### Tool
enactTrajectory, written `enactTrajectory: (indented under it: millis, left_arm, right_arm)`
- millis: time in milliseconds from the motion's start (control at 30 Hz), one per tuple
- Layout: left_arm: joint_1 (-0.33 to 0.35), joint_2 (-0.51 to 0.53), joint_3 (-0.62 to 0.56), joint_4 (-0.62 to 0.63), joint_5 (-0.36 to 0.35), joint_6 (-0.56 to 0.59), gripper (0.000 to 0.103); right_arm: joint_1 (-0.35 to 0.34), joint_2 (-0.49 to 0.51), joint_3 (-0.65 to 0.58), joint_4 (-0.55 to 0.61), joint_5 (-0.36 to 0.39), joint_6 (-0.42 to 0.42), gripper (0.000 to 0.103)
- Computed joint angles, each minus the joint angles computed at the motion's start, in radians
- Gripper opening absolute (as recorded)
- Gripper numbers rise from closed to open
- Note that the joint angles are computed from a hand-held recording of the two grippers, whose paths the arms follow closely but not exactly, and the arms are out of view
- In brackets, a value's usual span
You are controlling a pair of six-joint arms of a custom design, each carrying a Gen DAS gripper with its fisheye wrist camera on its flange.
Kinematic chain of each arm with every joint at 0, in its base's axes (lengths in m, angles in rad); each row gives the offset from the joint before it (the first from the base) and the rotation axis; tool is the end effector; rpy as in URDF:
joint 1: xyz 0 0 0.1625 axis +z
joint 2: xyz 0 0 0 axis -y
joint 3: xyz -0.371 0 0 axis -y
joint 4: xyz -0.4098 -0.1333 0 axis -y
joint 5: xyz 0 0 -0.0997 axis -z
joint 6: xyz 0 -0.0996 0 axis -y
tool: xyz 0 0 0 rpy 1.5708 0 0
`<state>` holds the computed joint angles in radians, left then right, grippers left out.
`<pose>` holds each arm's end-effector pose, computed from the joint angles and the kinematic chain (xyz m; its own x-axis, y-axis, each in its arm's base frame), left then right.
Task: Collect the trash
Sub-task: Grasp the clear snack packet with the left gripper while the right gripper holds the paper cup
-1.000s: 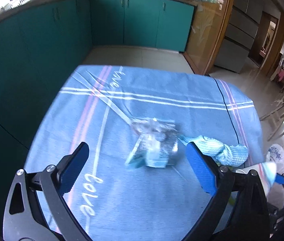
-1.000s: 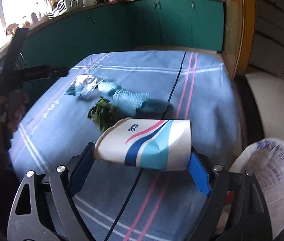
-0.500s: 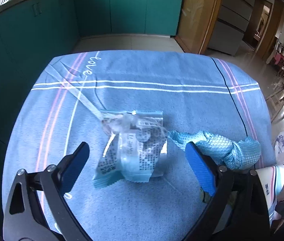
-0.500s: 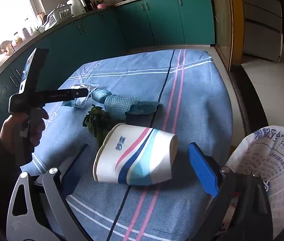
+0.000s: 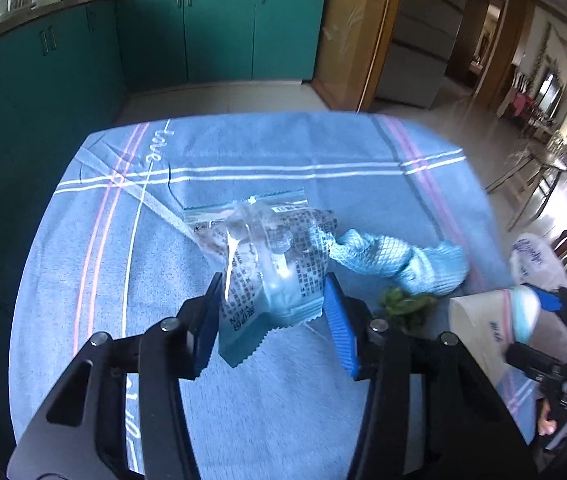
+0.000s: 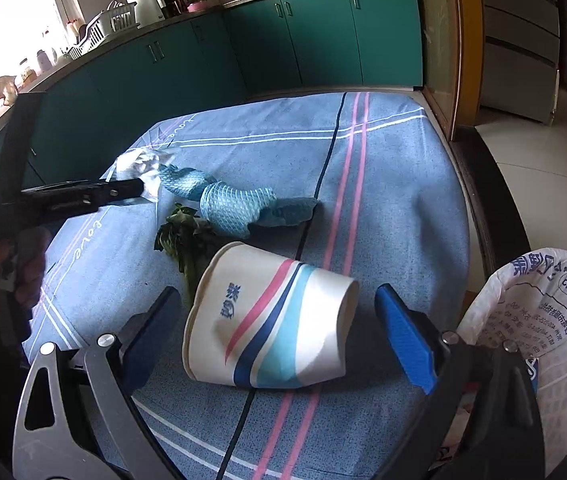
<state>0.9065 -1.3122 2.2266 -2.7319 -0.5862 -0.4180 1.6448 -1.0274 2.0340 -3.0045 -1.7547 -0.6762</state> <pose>-0.1103 -0.4917 0.1674 -0.7554 -0.1446 -0.6391 0.3186 0.7712 -0.5511 0.1549 -0.5323 0.0859 -0.7270 -0.5658 0.3891 -0.6696 0.7097 -0.2189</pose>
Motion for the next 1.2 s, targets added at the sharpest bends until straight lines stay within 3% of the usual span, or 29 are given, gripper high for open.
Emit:
enactTrajectory:
  millis: [267, 600, 1200]
  left_arm:
    - [-0.013, -0.036, 0.021, 0.013, 0.022, -0.044, 0.051]
    - [-0.051, -0.074, 0.066, -0.078, 0.069, -0.015, 0.051]
    - [-0.064, -0.083, 0.083, -0.088, 0.086, -0.02, 0.051]
  right_arm:
    - [0.014, 0.031, -0.005, -0.033, -0.017, 0.001, 0.095]
    - [0.051, 0.081, 0.006, -0.104, -0.095, -0.063, 0.095]
    - [0.05, 0.085, 0.019, -0.11, -0.083, -0.095, 0.095]
